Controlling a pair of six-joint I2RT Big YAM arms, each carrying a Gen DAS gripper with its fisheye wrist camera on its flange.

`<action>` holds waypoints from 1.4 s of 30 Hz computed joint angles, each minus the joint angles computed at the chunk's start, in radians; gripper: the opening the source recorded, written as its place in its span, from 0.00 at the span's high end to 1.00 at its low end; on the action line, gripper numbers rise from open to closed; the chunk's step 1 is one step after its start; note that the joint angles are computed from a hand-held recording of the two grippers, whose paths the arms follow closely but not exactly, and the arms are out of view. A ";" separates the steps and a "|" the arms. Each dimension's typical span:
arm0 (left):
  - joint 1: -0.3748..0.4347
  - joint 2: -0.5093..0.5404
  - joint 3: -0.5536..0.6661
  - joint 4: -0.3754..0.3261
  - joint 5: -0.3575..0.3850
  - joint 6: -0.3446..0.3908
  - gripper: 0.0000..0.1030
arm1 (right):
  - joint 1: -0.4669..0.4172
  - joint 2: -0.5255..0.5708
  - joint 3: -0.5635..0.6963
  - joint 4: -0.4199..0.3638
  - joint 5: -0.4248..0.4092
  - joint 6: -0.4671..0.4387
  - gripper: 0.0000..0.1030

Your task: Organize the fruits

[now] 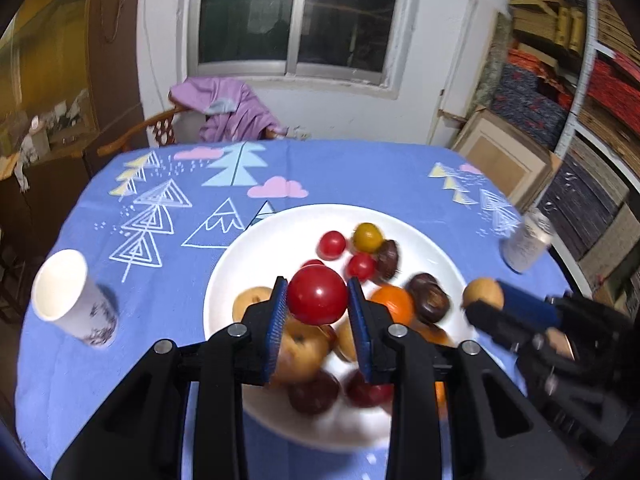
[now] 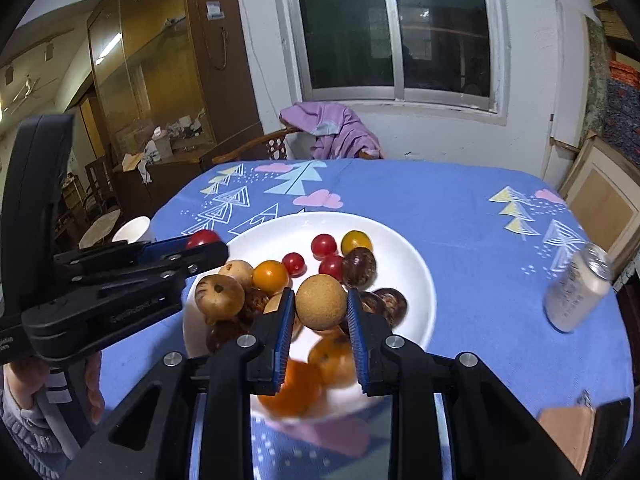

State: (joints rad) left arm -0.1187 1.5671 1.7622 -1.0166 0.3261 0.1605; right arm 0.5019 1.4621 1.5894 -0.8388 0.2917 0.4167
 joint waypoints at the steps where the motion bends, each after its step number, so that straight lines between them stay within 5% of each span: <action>1: 0.001 0.032 0.030 -0.011 -0.002 -0.009 0.71 | -0.006 0.024 0.020 -0.002 -0.012 -0.006 0.74; 7: 0.005 0.166 0.147 -0.050 -0.021 -0.036 0.70 | -0.020 0.159 0.147 -0.063 -0.032 -0.067 0.74; 9: 0.003 0.184 0.160 -0.047 -0.027 -0.030 0.58 | -0.019 0.185 0.171 -0.080 -0.019 -0.091 0.65; 11: 0.000 0.186 0.156 -0.032 -0.034 -0.028 0.50 | -0.019 0.185 0.166 -0.068 -0.006 -0.098 0.59; 16: 0.007 0.147 0.114 -0.011 -0.021 -0.029 0.47 | -0.027 0.112 0.091 -0.030 -0.019 -0.051 0.55; 24: 0.061 -0.072 -0.101 0.053 0.002 -0.008 0.39 | 0.016 -0.108 -0.102 0.025 0.039 0.062 0.47; 32: 0.132 -0.378 -0.430 0.149 0.032 0.006 0.21 | 0.205 -0.317 -0.336 0.074 0.267 0.231 0.22; 36: 0.143 -0.511 -0.582 0.193 0.025 0.042 0.19 | 0.286 -0.351 -0.415 0.062 0.374 0.313 0.13; 42: 0.117 -0.617 -0.696 0.264 -0.036 0.074 0.08 | 0.297 -0.335 -0.426 0.018 0.386 0.375 0.07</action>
State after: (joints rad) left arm -0.0020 0.9502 1.0662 -0.7530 0.2904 0.2340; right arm 0.7985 1.1268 1.1637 -0.8206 0.6778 0.7912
